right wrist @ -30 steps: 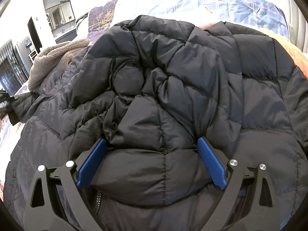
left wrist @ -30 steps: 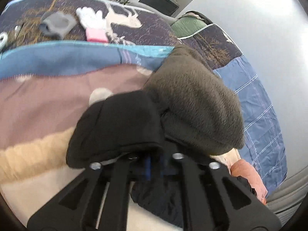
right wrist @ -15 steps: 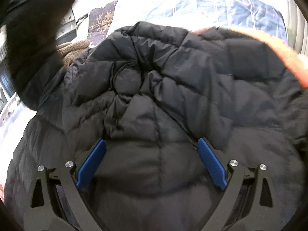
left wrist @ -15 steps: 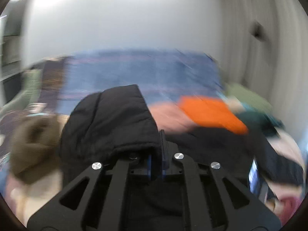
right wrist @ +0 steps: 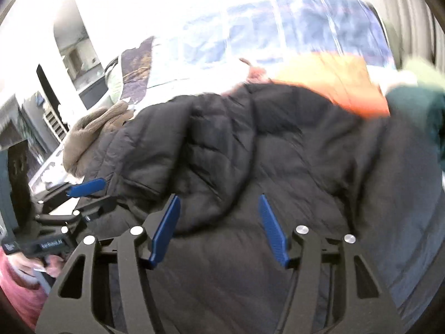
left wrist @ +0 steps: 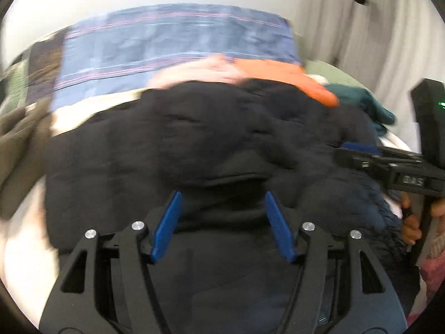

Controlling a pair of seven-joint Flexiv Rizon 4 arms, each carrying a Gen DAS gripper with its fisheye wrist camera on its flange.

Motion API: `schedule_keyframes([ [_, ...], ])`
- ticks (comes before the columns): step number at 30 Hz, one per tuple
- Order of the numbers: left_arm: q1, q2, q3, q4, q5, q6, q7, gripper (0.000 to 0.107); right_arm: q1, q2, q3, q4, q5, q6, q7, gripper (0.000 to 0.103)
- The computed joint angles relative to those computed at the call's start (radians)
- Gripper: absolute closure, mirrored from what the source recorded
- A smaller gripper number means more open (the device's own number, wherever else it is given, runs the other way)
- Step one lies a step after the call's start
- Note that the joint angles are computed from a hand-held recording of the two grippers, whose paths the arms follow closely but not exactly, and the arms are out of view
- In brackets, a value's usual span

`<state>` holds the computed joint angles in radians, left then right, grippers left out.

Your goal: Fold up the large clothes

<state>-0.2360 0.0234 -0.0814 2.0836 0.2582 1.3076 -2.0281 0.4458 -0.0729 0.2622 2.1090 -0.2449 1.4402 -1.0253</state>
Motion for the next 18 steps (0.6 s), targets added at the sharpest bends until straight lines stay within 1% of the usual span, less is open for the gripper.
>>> schedule_keyframes([
  [1, 0.011, 0.030, 0.013, 0.018, 0.042, -0.023, -0.062, 0.043, 0.018, -0.005, -0.021, 0.001, -0.094, 0.010, 0.044, 0.042],
  [2, 0.025, 0.054, 0.022, 0.042, 0.056, -0.034, -0.087, 0.043, 0.035, -0.013, -0.031, -0.001, -0.173, 0.016, 0.063, 0.042],
  [3, 0.043, 0.073, 0.021, 0.054, 0.081, -0.059, -0.122, 0.043, 0.043, -0.022, -0.023, -0.013, -0.192, 0.007, 0.034, 0.042],
  [4, 0.063, 0.094, 0.016, 0.062, 0.112, -0.093, -0.163, 0.043, 0.055, -0.034, -0.025, -0.020, -0.250, 0.002, 0.040, 0.042],
  [5, 0.090, 0.117, 0.012, 0.072, 0.146, -0.135, -0.215, 0.044, 0.092, -0.052, -0.060, -0.027, -0.373, -0.012, 0.087, 0.042],
  [6, 0.101, 0.130, 0.009, 0.082, 0.149, -0.146, -0.236, 0.045, 0.118, -0.065, -0.094, -0.033, -0.498, -0.022, 0.161, 0.042],
  [7, 0.114, 0.133, 0.008, 0.087, 0.144, -0.150, -0.252, 0.045, 0.155, -0.090, -0.132, -0.057, -0.641, -0.060, 0.248, 0.042],
  [8, 0.125, 0.138, 0.012, 0.100, 0.139, -0.142, -0.266, 0.045, 0.164, -0.112, -0.143, -0.076, -0.718, -0.074, 0.304, 0.042],
  [10, 0.148, 0.134, 0.000, 0.101, 0.163, -0.139, -0.292, 0.045, 0.183, -0.159, -0.152, -0.127, -0.808, -0.122, 0.377, 0.042],
  [11, 0.159, 0.123, -0.014, 0.085, 0.182, -0.163, -0.312, 0.045, 0.199, -0.188, -0.163, -0.161, -0.861, -0.161, 0.419, 0.042],
  [13, 0.158, 0.120, -0.013, 0.082, 0.192, -0.174, -0.310, 0.045, 0.207, -0.227, -0.169, -0.209, -0.897, -0.216, 0.474, 0.043],
  [14, 0.158, 0.121, -0.013, 0.083, 0.202, -0.180, -0.308, 0.045, 0.199, -0.227, -0.172, -0.213, -0.900, -0.219, 0.519, 0.050],
  [15, 0.157, 0.119, -0.015, 0.080, 0.211, -0.183, -0.309, 0.045, 0.176, -0.212, -0.171, -0.200, -0.873, -0.198, 0.589, 0.054],
  [18, 0.154, 0.129, -0.010, 0.093, 0.224, -0.171, -0.308, 0.043, 0.084, -0.146, -0.163, -0.115, -0.752, -0.085, 0.744, 0.054],
])
